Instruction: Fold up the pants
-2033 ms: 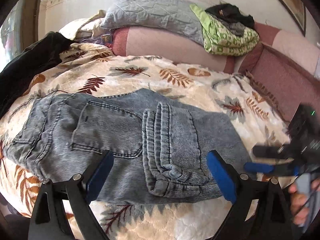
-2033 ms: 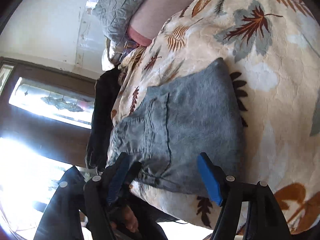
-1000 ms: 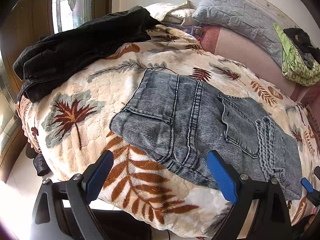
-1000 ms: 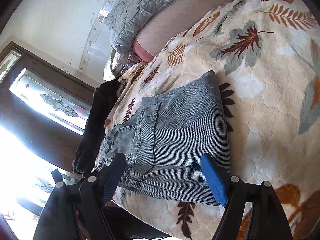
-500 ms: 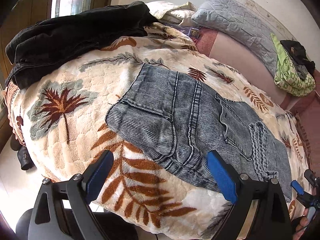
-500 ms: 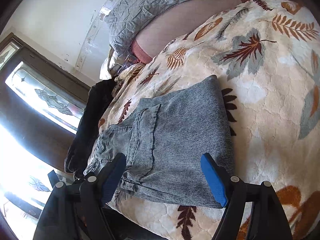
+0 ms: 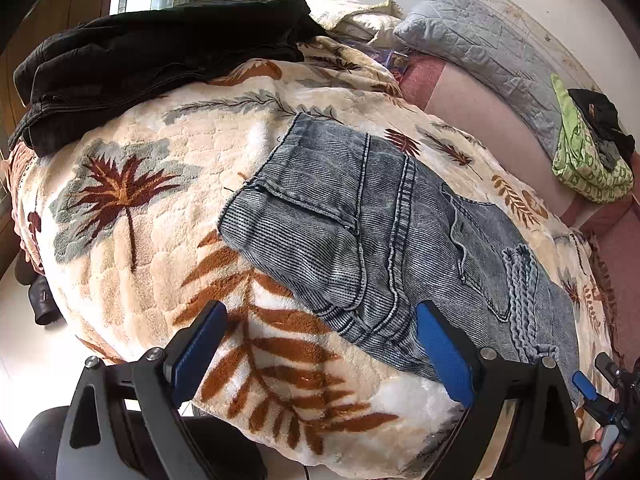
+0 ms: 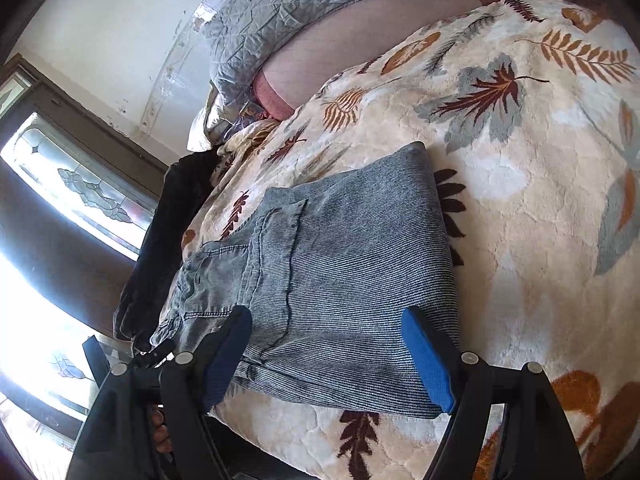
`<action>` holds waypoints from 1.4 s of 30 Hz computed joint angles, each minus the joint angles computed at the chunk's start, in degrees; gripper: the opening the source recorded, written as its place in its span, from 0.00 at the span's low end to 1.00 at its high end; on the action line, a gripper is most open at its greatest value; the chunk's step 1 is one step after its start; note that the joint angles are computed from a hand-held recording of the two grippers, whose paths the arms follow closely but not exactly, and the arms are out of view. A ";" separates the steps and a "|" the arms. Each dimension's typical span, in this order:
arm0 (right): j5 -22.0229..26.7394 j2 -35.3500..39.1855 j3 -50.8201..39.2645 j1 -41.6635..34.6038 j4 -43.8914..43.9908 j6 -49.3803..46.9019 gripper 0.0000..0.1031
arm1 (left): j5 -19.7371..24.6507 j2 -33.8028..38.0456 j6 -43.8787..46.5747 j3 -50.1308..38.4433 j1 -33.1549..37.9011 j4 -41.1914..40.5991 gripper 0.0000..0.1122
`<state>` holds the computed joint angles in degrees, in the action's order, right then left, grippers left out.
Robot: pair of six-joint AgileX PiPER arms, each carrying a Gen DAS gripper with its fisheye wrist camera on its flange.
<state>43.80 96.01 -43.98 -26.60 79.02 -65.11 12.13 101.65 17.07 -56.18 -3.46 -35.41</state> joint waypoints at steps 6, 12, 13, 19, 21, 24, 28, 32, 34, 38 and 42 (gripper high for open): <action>-2.07 -2.18 -1.01 3.26 -3.93 6.31 0.78 | 1.06 0.14 3.61 0.02 0.62 -2.65 0.84; -0.52 -2.77 -6.92 10.13 -7.16 15.10 0.78 | 5.75 1.45 13.19 -0.63 3.67 -13.49 0.84; -0.15 -2.04 -8.63 11.47 -7.72 16.86 0.78 | 5.84 1.44 13.53 -0.61 3.73 -13.75 0.84; 2.01 7.03 -24.52 20.45 -18.29 35.35 0.78 | 7.16 2.23 14.34 -1.17 4.34 -14.98 0.88; 5.40 11.92 -32.10 22.92 -22.22 41.40 0.78 | 8.37 2.52 19.08 -0.96 5.49 -20.15 0.89; 10.65 19.62 -44.18 26.42 -28.55 50.42 0.78 | 8.35 2.62 20.43 -0.79 5.51 -21.54 0.90; 14.07 27.30 -55.16 28.73 -30.74 56.70 0.78 | 9.74 3.32 20.92 -1.61 5.97 -21.71 0.91; 19.06 36.67 -66.46 30.20 -35.03 64.98 0.83 | 8.62 2.91 24.74 -0.49 5.80 -24.77 0.91; 17.56 37.39 -65.84 30.25 -33.56 63.88 0.88 | 7.47 2.81 22.06 -0.63 4.81 -21.43 0.91; 20.42 38.19 -70.06 31.90 -37.63 65.19 0.94 | 6.15 2.86 17.27 -1.00 3.73 -17.08 0.91; 21.43 37.27 -71.07 32.35 -39.21 66.95 0.94 | 5.99 2.90 16.07 -1.13 3.55 -15.86 0.91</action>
<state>65.23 133.27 -115.05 5.75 39.81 1.84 18.12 104.55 33.13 -57.31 0.09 -51.26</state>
